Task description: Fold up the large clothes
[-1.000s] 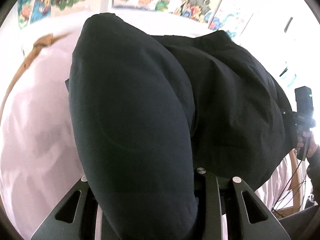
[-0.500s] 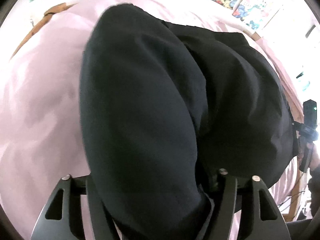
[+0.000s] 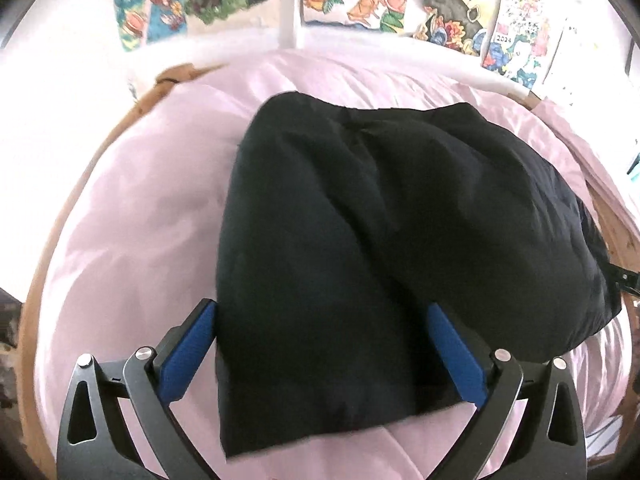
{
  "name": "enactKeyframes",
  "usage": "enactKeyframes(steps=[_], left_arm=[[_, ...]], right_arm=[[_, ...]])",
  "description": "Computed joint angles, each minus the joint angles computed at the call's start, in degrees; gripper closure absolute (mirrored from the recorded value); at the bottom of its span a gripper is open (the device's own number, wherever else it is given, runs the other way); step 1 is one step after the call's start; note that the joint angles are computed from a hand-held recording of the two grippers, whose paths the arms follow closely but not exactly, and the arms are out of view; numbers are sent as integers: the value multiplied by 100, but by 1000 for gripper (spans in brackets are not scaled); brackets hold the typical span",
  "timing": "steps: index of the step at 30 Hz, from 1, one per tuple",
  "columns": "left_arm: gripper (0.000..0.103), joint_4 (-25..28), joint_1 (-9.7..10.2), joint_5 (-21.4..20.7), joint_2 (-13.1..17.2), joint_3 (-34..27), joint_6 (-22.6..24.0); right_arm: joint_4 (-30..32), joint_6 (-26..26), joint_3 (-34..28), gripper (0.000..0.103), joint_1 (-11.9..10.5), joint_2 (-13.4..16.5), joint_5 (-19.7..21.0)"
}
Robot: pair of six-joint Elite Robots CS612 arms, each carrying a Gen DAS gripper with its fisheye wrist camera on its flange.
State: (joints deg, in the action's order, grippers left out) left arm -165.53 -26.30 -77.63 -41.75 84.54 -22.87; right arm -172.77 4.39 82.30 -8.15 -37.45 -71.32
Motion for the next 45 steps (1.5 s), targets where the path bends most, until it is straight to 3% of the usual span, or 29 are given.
enactKeyframes(steps=[4,8,15,19,27,33,39,45], left_arm=[[2,-528,-204,485,-107,318,-79],[2,-1092,-438,1018,-189,595,-85],[2,-2184,-791,1267,-400,1125,-88],[2,-2642,-958,1589,-444,1313,155],[2,-3072,-1095,2100,-407,1502,-169],[2,-3578,-1305,2562,-313,1581,264],[2,-4231,-1454,2624,-232,1742,678],[2,-4349,-1565,2585,-160,1846,637]], right_arm=[[-647,-79,377,0,63,-117,-374],[-1552,13,825,0,35,-242,-399],[-2888,157,1491,0,93,-452,-430],[-3457,241,1726,0,137,-516,-378],[-4265,203,2043,0,236,-535,-442],[-4907,208,2265,0,347,-484,-476],[-5597,368,2461,0,416,-359,-574],[-6060,103,2567,0,499,-273,-715]])
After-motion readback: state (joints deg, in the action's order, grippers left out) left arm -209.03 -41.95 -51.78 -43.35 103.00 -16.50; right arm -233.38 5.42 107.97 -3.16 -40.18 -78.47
